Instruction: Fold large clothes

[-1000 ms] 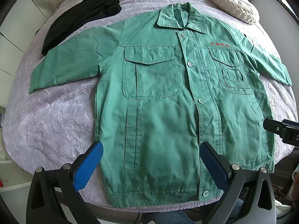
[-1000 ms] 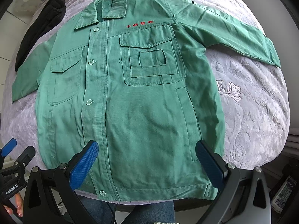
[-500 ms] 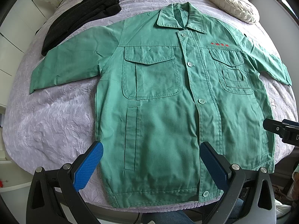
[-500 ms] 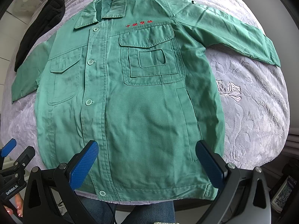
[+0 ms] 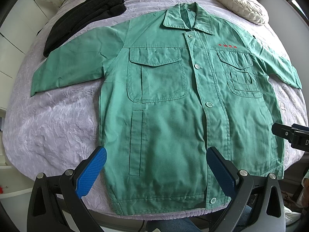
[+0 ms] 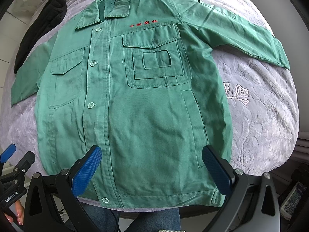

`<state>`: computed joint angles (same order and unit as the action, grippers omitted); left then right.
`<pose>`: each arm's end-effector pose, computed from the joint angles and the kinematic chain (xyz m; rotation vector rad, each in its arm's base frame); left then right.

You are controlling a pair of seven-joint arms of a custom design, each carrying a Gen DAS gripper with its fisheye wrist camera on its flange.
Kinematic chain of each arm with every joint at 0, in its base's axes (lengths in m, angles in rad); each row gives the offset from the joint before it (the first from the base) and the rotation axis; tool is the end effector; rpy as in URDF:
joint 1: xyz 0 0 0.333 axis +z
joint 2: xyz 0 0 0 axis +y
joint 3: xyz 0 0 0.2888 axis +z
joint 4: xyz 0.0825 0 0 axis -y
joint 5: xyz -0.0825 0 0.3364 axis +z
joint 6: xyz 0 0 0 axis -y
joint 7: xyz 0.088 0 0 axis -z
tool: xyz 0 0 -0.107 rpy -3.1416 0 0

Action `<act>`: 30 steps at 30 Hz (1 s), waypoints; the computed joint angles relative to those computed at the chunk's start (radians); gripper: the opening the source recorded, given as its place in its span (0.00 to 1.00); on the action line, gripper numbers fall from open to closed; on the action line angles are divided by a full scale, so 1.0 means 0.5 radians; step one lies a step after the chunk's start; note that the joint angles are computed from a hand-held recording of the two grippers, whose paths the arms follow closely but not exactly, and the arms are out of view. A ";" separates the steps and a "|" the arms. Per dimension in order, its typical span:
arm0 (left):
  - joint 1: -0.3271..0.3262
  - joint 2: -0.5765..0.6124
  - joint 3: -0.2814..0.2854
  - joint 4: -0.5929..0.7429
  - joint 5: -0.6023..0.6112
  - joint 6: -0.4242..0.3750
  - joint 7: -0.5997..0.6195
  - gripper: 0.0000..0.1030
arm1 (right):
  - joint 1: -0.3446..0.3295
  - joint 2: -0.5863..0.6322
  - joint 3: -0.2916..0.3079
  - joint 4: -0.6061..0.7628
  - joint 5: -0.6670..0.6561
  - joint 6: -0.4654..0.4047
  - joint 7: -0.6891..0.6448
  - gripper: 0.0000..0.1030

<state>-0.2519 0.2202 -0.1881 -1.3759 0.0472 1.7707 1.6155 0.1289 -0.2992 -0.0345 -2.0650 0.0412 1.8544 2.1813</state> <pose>0.5376 -0.2344 0.5826 -1.5691 2.5913 -0.2198 0.4348 0.0429 0.5503 -1.5186 2.6339 0.0130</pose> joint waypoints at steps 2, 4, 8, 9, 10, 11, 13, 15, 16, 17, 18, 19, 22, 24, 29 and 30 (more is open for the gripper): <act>-0.002 0.006 0.000 0.011 0.001 -0.008 0.001 1.00 | 0.001 0.000 0.003 0.001 -0.005 -0.001 -0.001 1.00; 0.003 -0.001 0.003 -0.003 -0.002 -0.006 0.008 1.00 | 0.003 0.008 0.008 0.012 -0.011 -0.007 0.003 1.00; 0.009 -0.009 0.004 -0.019 -0.003 0.003 0.016 1.00 | 0.006 0.007 0.010 0.013 -0.014 -0.004 0.006 1.00; 0.011 -0.011 0.004 -0.022 -0.003 0.007 0.019 1.00 | 0.006 0.004 0.011 0.011 -0.017 -0.005 0.008 1.00; 0.010 -0.009 0.003 -0.019 -0.003 0.003 0.016 1.00 | 0.006 0.007 0.010 0.013 -0.016 -0.003 0.009 1.00; 0.009 -0.008 0.003 -0.017 -0.003 0.001 0.015 1.00 | 0.007 0.008 0.010 0.014 -0.017 -0.004 0.009 1.00; 0.009 -0.008 0.003 -0.017 -0.003 0.000 0.013 1.00 | 0.007 0.007 0.010 0.014 -0.018 -0.004 0.011 1.00; 0.009 -0.010 0.003 -0.019 -0.003 0.003 0.012 1.00 | 0.007 0.007 0.009 0.014 -0.017 -0.004 0.009 1.00; 0.009 -0.010 0.003 -0.020 -0.003 0.003 0.012 1.00 | 0.007 0.009 0.011 0.018 -0.021 -0.007 0.011 1.00; 0.009 -0.009 0.002 -0.019 -0.002 0.002 0.012 1.00 | 0.008 0.011 0.011 0.022 -0.023 -0.010 0.011 1.00; 0.009 -0.009 0.002 -0.019 -0.002 0.002 0.012 1.00 | 0.008 0.011 0.012 0.022 -0.026 -0.011 0.011 1.00; 0.009 -0.009 0.002 -0.019 -0.002 0.002 0.012 1.00 | 0.008 0.009 0.012 0.020 -0.026 -0.009 0.010 1.00; 0.009 -0.011 0.002 -0.021 -0.002 0.002 0.011 1.00 | 0.010 0.013 0.011 0.022 -0.026 -0.008 0.003 1.00; 0.008 -0.011 0.002 -0.021 -0.002 0.002 0.011 1.00 | 0.011 0.017 0.013 0.026 -0.028 -0.012 0.002 1.00; 0.009 -0.014 0.002 -0.027 -0.002 0.006 0.012 1.00 | 0.014 0.015 0.016 0.023 -0.031 -0.012 0.001 1.00; 0.008 -0.014 0.001 -0.026 -0.001 0.006 0.010 1.00 | 0.015 0.016 0.017 0.023 -0.030 -0.012 0.001 1.00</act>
<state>-0.2479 0.2132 -0.1875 -1.3889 0.0466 1.7735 1.6204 0.1364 -0.2911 -0.0262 -2.0535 0.0261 1.8484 2.1817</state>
